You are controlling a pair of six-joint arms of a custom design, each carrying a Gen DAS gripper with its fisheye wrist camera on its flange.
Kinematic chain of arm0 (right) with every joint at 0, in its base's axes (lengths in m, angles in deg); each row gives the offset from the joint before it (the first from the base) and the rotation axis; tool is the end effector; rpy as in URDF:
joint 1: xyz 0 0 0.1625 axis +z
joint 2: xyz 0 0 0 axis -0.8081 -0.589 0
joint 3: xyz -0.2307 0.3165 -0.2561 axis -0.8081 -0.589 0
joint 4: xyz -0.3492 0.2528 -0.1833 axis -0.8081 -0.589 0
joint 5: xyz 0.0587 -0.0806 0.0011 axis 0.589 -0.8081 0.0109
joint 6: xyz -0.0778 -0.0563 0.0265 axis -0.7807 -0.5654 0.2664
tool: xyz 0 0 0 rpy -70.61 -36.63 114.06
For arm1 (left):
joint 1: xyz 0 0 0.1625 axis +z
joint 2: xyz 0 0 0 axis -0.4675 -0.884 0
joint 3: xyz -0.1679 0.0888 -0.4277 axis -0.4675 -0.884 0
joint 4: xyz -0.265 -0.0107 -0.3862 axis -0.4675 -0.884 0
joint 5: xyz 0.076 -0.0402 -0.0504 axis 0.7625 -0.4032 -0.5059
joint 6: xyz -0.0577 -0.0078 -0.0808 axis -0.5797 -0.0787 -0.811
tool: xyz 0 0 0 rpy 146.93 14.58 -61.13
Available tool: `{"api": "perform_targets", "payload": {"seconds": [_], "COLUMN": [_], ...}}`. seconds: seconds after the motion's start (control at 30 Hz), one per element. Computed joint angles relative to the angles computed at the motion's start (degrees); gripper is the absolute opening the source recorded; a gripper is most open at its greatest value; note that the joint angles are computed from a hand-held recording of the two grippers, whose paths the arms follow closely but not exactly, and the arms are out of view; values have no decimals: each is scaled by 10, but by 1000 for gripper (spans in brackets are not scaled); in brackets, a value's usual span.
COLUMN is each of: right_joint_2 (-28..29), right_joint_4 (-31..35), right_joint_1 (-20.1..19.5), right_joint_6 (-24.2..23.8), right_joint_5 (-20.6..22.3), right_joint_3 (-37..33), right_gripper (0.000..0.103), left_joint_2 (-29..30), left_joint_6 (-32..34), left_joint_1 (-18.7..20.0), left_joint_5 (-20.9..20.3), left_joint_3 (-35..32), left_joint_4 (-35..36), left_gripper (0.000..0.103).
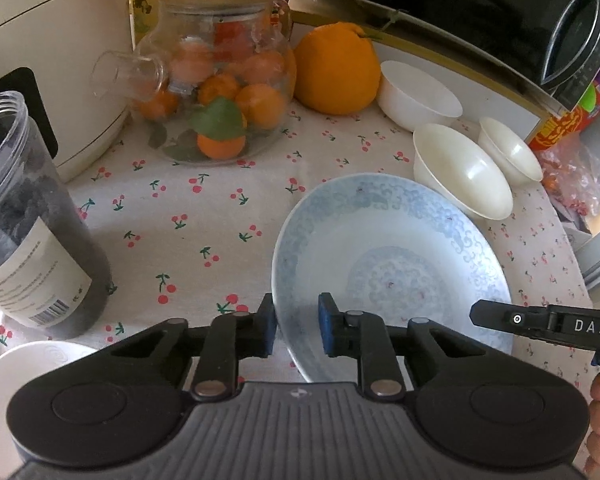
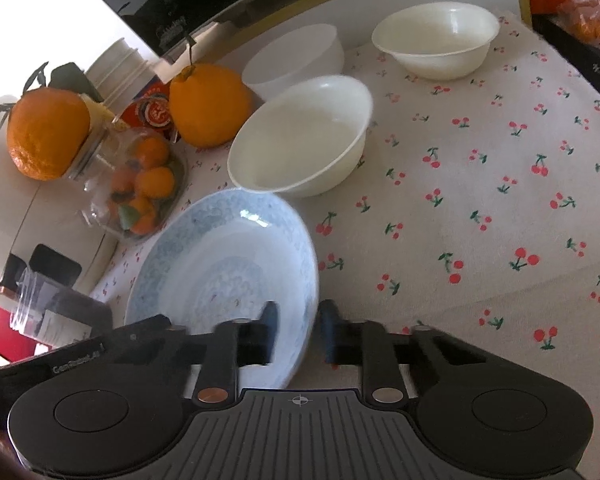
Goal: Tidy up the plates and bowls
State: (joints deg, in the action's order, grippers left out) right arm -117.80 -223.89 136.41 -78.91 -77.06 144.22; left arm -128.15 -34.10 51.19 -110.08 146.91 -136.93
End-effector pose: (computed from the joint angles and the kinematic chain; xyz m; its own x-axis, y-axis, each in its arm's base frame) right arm 0.0687 -0.4667 0.2154 -0.9330 -0.3161 0.1722 -0.3507 0.9061 -0.2369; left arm -0.2509 -0.3365 0.0301 -0.7830 -0.3341 -0.5246 0.1163 0.7500 -0.6512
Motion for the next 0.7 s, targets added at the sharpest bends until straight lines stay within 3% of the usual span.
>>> {"api": "perform_targets", "payload": {"seconds": [0.13, 0.7], "right_joint_2": [-6, -61], "right_joint_4": [-6, -5], "right_joint_1": [3, -14], "right_joint_6": [10, 19], "right_joint_5": [-11, -34], "right_joint_3": [4, 19], "right_gripper": [15, 16], "left_joint_2": [-6, 41], "left_joint_6": [0, 62], "left_joint_1": [-4, -25], "left_joint_5": [-10, -30], "left_joint_3": [6, 0], "left_joint_4": [-13, -86], "left_gripper": [14, 14]}}
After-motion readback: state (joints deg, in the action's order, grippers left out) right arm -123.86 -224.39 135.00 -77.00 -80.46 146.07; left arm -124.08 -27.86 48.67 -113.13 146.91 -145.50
